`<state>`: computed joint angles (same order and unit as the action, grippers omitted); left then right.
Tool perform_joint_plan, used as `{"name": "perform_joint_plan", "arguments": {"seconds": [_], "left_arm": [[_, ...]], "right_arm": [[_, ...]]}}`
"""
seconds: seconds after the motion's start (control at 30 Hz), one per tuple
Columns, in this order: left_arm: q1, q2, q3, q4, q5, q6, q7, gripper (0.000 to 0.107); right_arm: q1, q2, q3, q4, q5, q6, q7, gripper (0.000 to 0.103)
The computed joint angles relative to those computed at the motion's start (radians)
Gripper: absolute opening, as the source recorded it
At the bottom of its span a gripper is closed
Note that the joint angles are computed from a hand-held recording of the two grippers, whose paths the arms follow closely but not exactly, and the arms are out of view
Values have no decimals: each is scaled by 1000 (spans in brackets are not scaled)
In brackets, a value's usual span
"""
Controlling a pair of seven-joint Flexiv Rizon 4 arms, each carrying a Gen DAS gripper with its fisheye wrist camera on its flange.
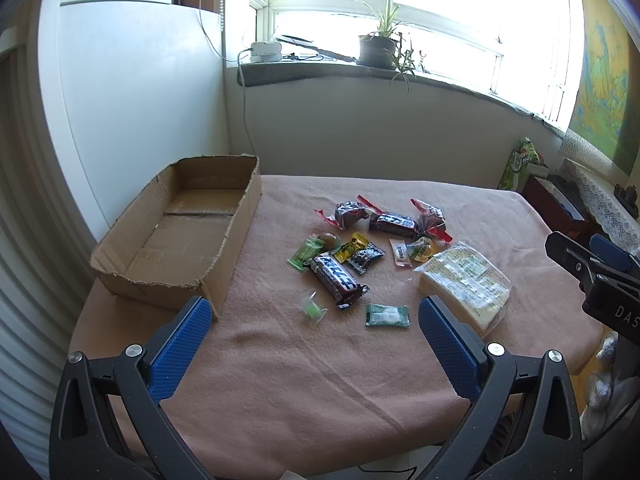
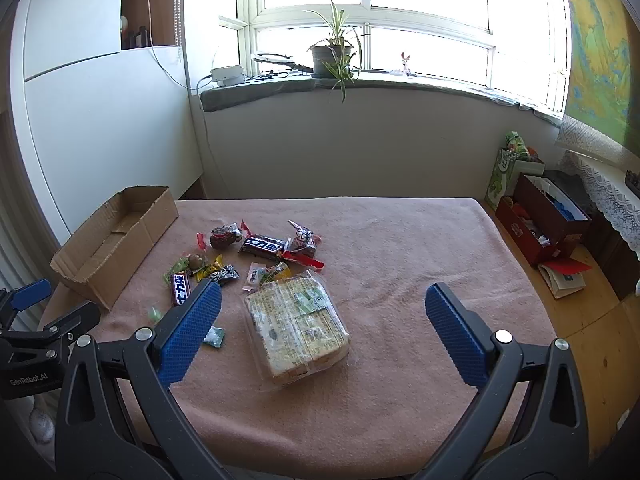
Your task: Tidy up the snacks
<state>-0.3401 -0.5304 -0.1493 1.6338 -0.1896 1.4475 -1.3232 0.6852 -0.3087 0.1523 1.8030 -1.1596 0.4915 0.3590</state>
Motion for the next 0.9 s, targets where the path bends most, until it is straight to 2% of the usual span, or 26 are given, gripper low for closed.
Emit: {"name": "perform_joint_plan", "arguments": {"seconds": [0.9], "left_arm": [[7,-4,-13,-4,-11,-7,4,103]], "right_arm": [[3,-17,-9,-12,4,9,-1,103]]}}
